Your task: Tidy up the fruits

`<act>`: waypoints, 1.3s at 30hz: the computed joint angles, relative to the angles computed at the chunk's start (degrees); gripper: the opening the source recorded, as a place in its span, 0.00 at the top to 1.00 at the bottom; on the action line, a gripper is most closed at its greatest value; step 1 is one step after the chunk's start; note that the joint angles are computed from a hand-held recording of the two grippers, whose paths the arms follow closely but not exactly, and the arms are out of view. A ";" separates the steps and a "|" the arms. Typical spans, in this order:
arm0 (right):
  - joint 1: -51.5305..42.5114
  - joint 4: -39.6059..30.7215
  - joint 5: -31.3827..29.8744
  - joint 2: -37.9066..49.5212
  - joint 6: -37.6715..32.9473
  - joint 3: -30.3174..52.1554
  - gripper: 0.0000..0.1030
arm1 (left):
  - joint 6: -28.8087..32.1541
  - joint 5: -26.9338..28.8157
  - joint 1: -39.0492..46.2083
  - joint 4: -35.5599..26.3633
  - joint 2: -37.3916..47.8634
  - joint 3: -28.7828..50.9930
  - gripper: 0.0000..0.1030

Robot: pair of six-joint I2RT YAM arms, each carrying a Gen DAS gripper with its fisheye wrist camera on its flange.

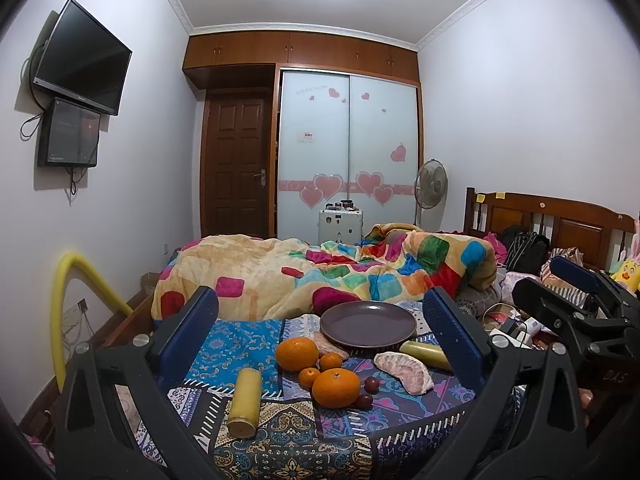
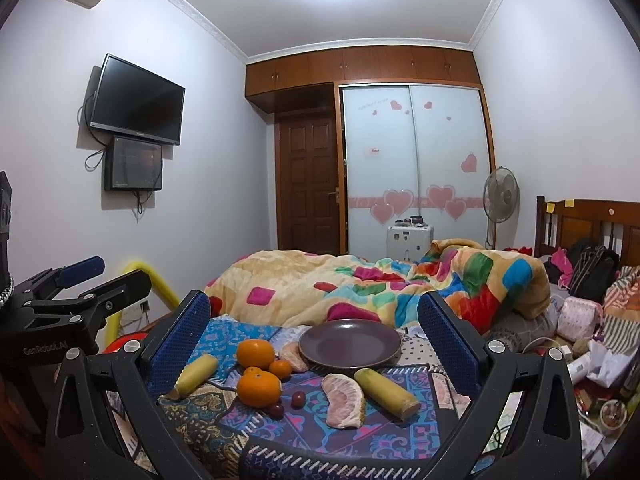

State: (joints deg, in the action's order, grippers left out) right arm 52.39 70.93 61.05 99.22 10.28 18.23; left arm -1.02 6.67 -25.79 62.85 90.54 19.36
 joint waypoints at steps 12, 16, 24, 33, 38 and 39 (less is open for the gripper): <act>-0.56 0.52 -0.76 0.17 0.08 -0.32 0.00 | 0.27 0.14 0.17 0.54 1.59 0.67 0.00; -0.53 1.34 -0.76 1.27 -0.04 0.13 0.00 | 0.18 0.33 0.30 0.40 1.55 0.76 0.00; -0.35 3.43 -0.83 1.50 -0.41 -0.84 0.00 | 0.27 0.36 0.33 0.07 1.54 1.01 0.00; -0.14 2.31 -0.68 0.91 -0.22 -0.71 0.00 | 0.26 0.26 0.21 0.06 1.55 1.00 0.00; -0.20 1.36 -0.83 0.17 0.19 -0.83 0.00 | 0.30 0.04 -0.05 -0.28 1.53 1.30 0.00; -0.16 1.22 -0.81 0.11 0.30 -0.86 0.00 | 0.32 0.07 -0.05 -0.43 1.46 1.33 0.00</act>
